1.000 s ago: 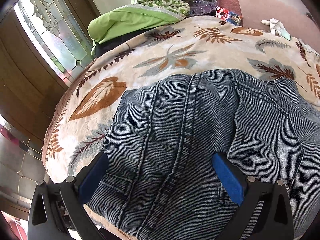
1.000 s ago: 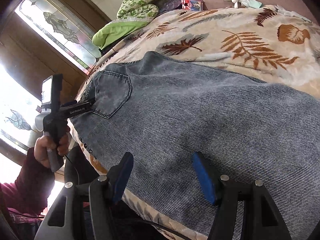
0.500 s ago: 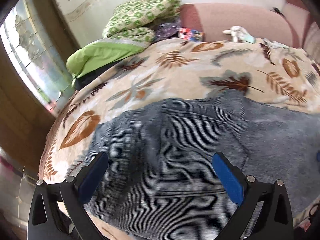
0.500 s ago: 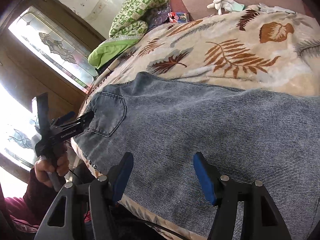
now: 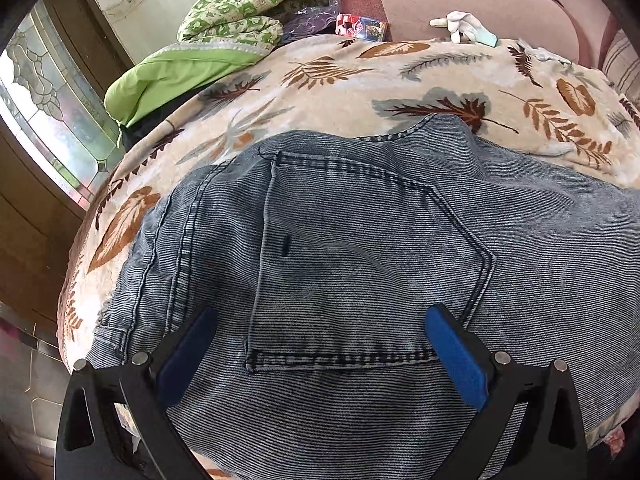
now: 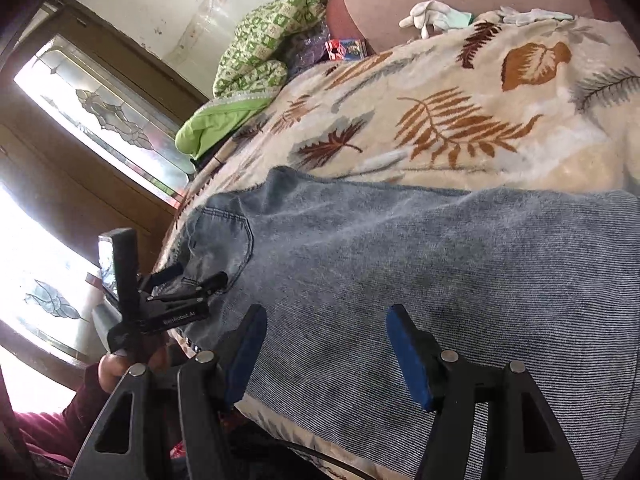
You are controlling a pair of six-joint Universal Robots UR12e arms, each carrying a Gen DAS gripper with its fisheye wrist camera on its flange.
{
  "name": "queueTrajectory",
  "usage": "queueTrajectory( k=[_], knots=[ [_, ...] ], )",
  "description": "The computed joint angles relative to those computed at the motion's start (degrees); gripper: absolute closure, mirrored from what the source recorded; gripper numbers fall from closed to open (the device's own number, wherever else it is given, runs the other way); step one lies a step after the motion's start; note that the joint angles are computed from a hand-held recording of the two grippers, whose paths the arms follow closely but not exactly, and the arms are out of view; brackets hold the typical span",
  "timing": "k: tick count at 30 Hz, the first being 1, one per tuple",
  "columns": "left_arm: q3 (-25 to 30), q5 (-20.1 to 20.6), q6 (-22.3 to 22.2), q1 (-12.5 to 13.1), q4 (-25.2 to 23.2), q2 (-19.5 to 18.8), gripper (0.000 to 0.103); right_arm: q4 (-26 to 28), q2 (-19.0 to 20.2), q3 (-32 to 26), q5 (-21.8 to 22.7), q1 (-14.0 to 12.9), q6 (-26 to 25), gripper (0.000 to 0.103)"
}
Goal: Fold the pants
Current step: 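Slide the left gripper over the back pocket to smooth the jeans, then move the open right gripper along the jeans leg toward the hem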
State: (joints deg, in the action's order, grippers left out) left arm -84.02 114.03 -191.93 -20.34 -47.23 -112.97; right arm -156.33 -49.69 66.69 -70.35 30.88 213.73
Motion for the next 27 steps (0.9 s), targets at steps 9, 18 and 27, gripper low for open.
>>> queueTrajectory(
  k=[9, 18, 27],
  knots=[
    [-0.3, -3.3, 2.6, -0.4, 5.2, 1.1, 0.000, -11.2, -2.3, 4.9, -3.7, -0.7, 6.6, 0.037],
    [-0.1, -10.7, 10.8, -3.0, 10.0, 0.6, 0.000, -17.8, -7.1, 13.9, -13.7, -0.9, 18.0, 0.036],
    [-0.3, -14.2, 14.1, -4.7, 9.8, 0.3, 0.000, -19.9, -8.1, 16.4, -18.6, -0.8, 21.4, 0.036]
  ],
)
